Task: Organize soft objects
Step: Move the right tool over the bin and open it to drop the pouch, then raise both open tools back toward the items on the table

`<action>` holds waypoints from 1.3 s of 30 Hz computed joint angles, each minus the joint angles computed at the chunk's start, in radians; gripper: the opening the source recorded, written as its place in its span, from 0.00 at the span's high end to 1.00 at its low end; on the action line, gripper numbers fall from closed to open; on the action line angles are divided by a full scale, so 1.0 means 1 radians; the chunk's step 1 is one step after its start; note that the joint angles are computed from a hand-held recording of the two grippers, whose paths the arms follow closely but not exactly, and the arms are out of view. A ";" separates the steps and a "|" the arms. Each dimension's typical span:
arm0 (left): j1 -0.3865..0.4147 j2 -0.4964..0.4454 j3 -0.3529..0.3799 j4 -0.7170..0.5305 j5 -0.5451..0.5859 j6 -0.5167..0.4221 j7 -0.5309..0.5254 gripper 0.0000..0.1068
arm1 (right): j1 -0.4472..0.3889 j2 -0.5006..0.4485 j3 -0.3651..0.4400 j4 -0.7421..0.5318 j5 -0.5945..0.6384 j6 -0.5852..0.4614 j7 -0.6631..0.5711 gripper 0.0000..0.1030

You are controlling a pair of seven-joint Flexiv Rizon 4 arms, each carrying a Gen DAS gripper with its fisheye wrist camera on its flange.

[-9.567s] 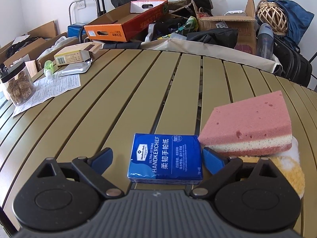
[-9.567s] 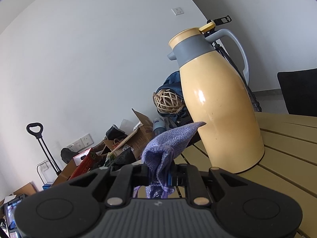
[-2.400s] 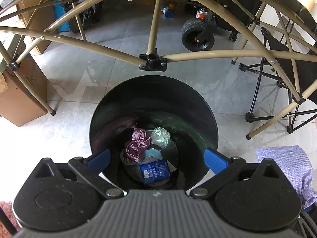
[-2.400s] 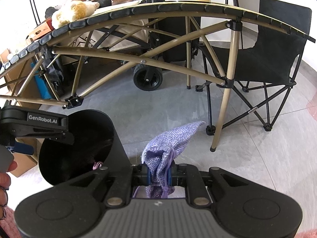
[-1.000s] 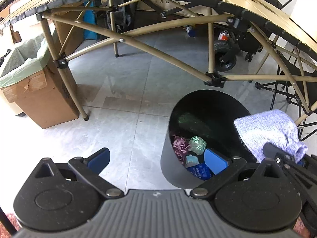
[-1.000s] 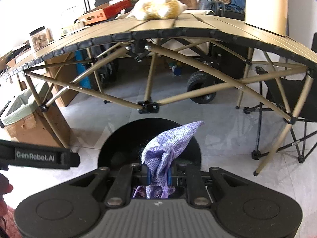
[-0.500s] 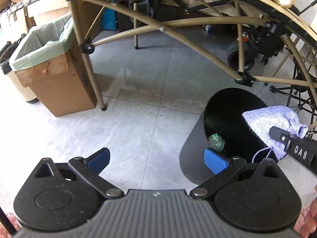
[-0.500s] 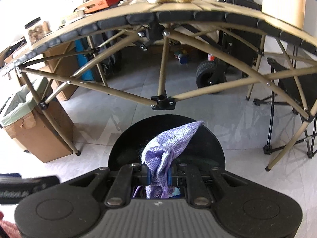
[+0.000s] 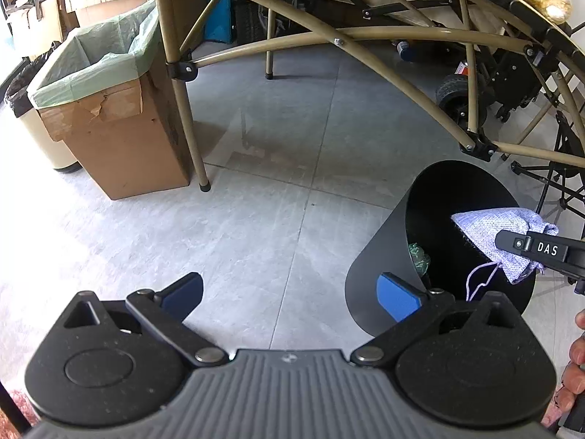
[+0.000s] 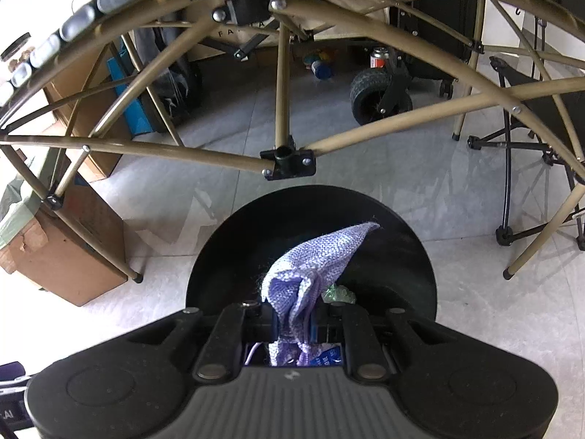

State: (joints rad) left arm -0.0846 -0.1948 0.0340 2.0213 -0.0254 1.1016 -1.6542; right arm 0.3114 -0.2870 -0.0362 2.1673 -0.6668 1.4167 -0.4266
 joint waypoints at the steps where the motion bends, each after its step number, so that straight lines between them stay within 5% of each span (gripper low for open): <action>1: 0.001 0.000 0.000 0.000 0.000 -0.001 0.001 0.04 | -0.003 -0.003 0.005 -0.002 0.006 -0.001 -0.007 0.86; 7: -0.001 -0.002 0.000 -0.003 0.005 -0.007 -0.001 0.04 | -0.005 -0.013 0.018 -0.015 0.039 -0.016 -0.050 0.80; 8: -0.002 -0.002 0.000 -0.004 0.007 -0.009 -0.004 0.04 | -0.001 -0.011 0.016 -0.018 0.036 -0.028 -0.052 0.74; 11: -0.003 -0.002 0.000 -0.005 0.008 -0.010 -0.005 0.04 | -0.001 -0.011 0.018 -0.023 0.043 -0.045 -0.056 0.24; 15: -0.002 -0.003 0.000 -0.006 0.007 -0.010 -0.003 0.04 | 0.007 -0.005 -0.005 -0.015 -0.002 -0.039 -0.016 0.09; 27: -0.009 -0.004 -0.003 -0.006 0.015 -0.009 -0.004 0.04 | -0.016 -0.011 0.033 -0.021 0.074 -0.036 -0.076 0.01; 39: -0.016 0.012 0.003 0.012 0.035 0.068 -0.023 0.04 | -0.001 0.026 -0.012 0.018 0.005 0.025 -0.021 0.00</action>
